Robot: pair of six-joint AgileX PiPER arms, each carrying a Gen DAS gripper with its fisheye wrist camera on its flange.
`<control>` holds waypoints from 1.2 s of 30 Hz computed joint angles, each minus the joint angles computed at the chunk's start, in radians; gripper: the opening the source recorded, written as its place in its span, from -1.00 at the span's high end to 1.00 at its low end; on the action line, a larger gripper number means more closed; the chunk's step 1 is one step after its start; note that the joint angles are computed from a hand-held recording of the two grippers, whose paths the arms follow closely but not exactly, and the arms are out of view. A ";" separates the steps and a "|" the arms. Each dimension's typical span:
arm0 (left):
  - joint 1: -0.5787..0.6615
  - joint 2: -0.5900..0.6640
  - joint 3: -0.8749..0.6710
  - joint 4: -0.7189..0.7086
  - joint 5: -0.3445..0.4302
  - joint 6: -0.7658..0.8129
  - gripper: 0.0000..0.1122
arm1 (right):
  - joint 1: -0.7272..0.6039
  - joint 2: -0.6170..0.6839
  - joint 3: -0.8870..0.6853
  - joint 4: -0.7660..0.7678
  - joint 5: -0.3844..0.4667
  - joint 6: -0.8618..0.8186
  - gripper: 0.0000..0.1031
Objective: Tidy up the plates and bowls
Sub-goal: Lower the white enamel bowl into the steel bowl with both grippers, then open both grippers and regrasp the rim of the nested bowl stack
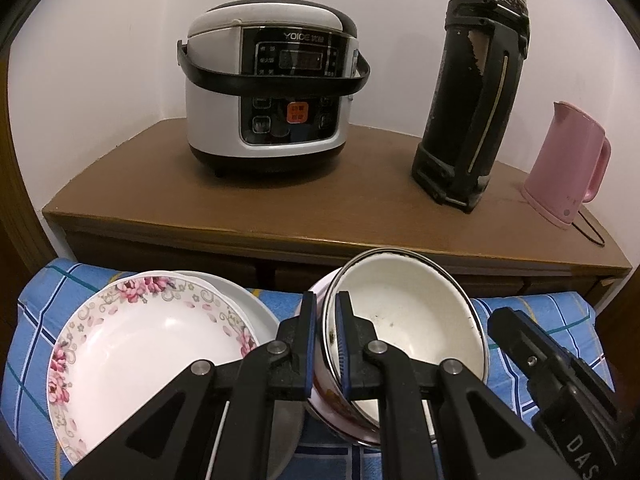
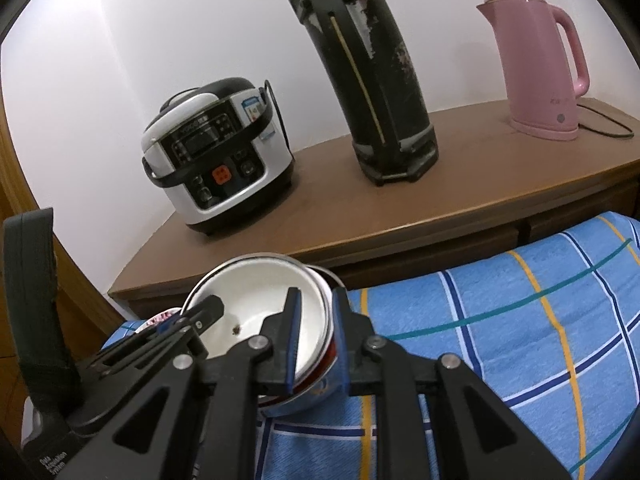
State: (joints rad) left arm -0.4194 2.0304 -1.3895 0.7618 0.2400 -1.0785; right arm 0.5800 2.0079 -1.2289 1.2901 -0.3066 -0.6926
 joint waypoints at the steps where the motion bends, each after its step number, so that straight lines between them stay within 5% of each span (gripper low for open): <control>1: 0.004 -0.002 0.002 -0.025 -0.007 0.022 0.80 | -0.002 0.000 0.003 -0.009 0.000 0.010 0.68; 5: 0.013 -0.006 0.009 -0.081 -0.026 0.076 0.80 | -0.003 -0.004 0.020 -0.042 -0.024 0.054 0.67; 8: 0.003 -0.012 0.018 0.067 -0.022 -0.064 0.70 | -0.008 -0.008 0.033 -0.070 -0.037 0.087 0.67; 10: 0.001 -0.011 0.017 0.044 -0.030 -0.031 0.47 | -0.010 -0.008 0.037 -0.089 -0.037 0.109 0.67; 13: -0.004 -0.012 0.023 0.099 -0.036 -0.087 0.46 | -0.007 -0.005 0.036 -0.085 -0.042 0.102 0.64; 17: -0.003 -0.008 0.023 0.174 -0.028 -0.163 0.46 | -0.002 -0.006 0.051 -0.120 -0.070 0.145 0.34; 23: -0.001 -0.010 0.031 0.206 -0.030 -0.204 0.42 | 0.001 -0.008 0.076 -0.179 -0.114 0.207 0.17; 25: -0.008 -0.014 0.039 0.290 -0.019 -0.286 0.22 | 0.006 -0.007 0.083 -0.173 -0.141 0.206 -0.03; 29: -0.021 -0.029 0.066 0.494 0.013 -0.499 0.09 | 0.003 -0.001 0.080 -0.172 -0.139 0.201 -0.07; 36: -0.023 -0.039 0.088 0.606 0.042 -0.626 0.09 | 0.023 0.000 0.097 -0.224 -0.204 0.227 -0.22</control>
